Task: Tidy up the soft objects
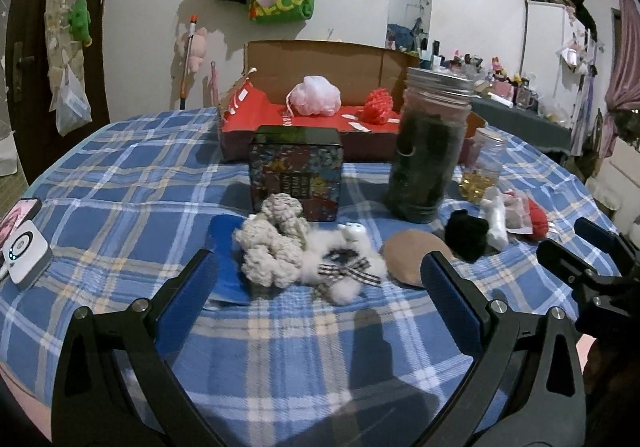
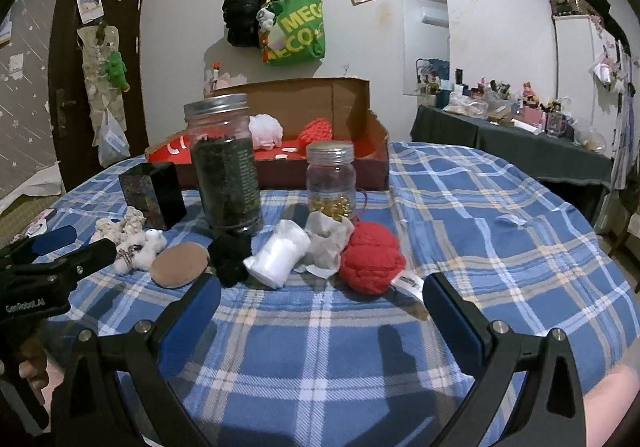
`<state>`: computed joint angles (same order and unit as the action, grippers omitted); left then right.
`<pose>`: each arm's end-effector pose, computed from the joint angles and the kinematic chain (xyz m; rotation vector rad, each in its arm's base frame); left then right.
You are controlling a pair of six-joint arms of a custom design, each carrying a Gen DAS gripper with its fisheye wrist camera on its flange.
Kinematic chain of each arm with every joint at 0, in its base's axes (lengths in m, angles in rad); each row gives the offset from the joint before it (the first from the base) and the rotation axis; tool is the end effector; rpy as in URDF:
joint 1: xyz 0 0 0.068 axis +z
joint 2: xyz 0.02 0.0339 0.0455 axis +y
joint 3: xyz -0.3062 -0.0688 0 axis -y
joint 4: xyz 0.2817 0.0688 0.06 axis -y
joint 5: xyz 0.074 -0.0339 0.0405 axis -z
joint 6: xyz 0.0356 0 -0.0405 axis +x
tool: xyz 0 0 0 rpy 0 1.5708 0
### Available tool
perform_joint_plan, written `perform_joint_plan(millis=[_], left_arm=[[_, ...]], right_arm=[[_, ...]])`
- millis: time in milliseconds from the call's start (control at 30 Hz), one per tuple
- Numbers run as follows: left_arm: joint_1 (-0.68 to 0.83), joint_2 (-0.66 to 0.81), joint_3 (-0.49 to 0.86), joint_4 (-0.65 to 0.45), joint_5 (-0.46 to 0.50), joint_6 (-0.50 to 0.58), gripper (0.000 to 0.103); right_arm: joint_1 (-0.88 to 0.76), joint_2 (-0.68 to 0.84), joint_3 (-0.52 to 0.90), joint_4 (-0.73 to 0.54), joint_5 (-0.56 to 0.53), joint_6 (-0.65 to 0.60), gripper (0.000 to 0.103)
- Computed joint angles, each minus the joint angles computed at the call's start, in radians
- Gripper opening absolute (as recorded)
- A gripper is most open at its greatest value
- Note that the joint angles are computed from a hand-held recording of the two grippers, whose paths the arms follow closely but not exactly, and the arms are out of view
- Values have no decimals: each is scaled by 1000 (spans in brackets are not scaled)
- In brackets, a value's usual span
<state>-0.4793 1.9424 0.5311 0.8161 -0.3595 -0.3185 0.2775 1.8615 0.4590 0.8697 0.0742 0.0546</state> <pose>0.2933 -0.1383 0.0700 -0.0334 2.1241 -0.0817 0.2974 0.0820 0.0836 -0.1897 2.0957 0.1216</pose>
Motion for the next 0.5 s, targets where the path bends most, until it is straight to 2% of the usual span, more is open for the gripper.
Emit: perform_joint_plan(millis=[500], left_arm=[[178,-70,32,-165,146,92,103]], right_arm=[[11,28,137,-146,-82,29,103]])
